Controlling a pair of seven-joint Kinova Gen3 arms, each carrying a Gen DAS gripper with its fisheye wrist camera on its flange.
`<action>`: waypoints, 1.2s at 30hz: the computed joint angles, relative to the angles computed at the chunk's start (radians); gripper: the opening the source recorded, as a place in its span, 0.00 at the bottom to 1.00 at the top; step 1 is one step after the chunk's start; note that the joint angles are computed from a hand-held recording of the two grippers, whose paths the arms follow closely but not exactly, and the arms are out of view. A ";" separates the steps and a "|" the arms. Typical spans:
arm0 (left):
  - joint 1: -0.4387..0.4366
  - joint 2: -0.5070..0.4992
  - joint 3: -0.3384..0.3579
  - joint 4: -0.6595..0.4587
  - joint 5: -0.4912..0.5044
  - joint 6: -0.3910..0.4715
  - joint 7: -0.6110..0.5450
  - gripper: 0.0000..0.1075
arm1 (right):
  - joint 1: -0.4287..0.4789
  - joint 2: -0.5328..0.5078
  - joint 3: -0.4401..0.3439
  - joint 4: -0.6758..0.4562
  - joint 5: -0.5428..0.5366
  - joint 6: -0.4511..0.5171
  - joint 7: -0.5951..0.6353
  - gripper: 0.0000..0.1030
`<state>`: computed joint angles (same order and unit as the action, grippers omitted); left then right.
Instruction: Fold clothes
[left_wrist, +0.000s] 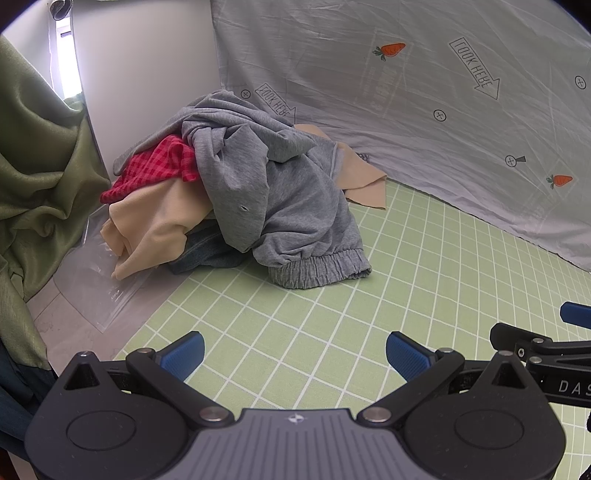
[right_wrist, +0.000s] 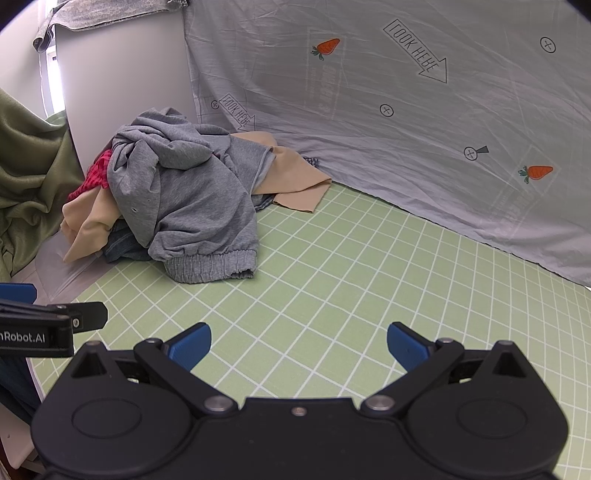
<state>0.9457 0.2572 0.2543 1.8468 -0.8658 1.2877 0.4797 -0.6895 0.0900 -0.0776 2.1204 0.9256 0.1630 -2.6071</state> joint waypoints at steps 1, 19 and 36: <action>0.000 0.000 0.000 0.000 0.000 0.000 0.000 0.96 | 0.001 0.001 -0.001 0.000 0.000 -0.001 0.001 1.00; -0.052 -0.024 -0.017 0.024 0.017 -0.061 -0.027 0.96 | -0.015 0.058 0.031 -0.046 -0.117 -0.021 0.136 1.00; -0.442 -0.100 -0.140 0.132 -0.161 -0.420 -0.120 0.68 | 0.288 0.569 -0.363 -0.653 -0.521 0.087 0.697 0.70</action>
